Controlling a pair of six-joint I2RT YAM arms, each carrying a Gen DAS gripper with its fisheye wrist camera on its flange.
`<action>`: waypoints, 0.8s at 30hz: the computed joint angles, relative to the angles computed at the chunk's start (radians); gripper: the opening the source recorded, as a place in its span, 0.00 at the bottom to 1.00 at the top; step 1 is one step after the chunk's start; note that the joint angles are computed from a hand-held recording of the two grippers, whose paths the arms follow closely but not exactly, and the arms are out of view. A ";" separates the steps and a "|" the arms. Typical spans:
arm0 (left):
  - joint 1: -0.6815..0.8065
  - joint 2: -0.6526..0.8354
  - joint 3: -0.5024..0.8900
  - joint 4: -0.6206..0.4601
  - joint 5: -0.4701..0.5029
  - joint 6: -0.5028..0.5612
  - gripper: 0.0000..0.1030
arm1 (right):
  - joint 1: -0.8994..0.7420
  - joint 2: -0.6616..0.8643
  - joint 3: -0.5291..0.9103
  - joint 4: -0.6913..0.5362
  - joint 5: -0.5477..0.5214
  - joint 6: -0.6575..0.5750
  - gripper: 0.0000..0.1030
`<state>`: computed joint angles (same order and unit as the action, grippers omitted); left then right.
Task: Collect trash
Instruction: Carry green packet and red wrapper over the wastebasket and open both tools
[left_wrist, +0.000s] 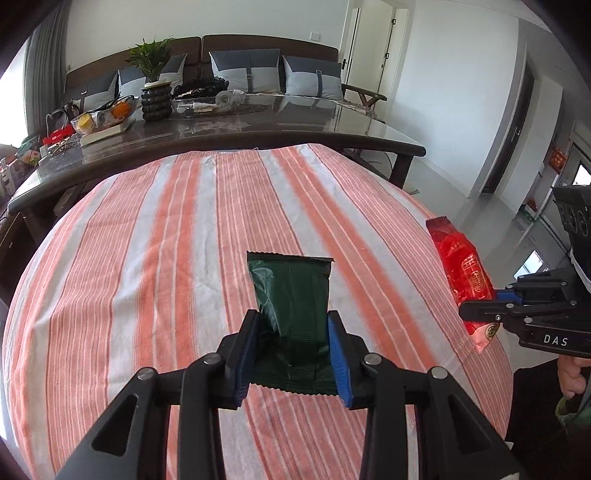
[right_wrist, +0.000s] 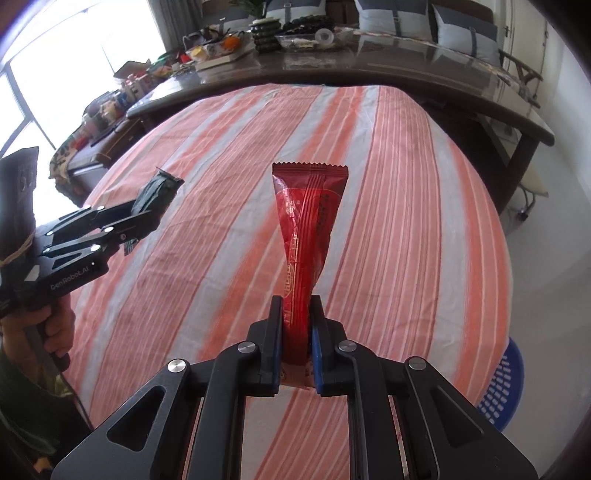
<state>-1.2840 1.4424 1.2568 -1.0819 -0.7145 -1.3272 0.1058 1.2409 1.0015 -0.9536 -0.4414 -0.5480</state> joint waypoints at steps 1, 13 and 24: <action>-0.006 0.022 0.019 0.010 0.004 0.005 0.35 | -0.018 -0.001 0.000 -0.008 -0.007 -0.012 0.11; -0.005 0.292 0.301 0.136 0.090 0.164 0.35 | -0.289 0.057 0.079 -0.120 -0.112 -0.176 0.10; 0.034 0.717 0.896 0.139 0.235 0.391 0.35 | -0.681 0.349 0.314 -0.159 -0.110 -0.356 0.11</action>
<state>-1.2497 2.1590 2.1523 -0.9428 -0.4791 -0.9362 -0.5754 1.5902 1.3156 -1.1123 -0.5511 -0.9045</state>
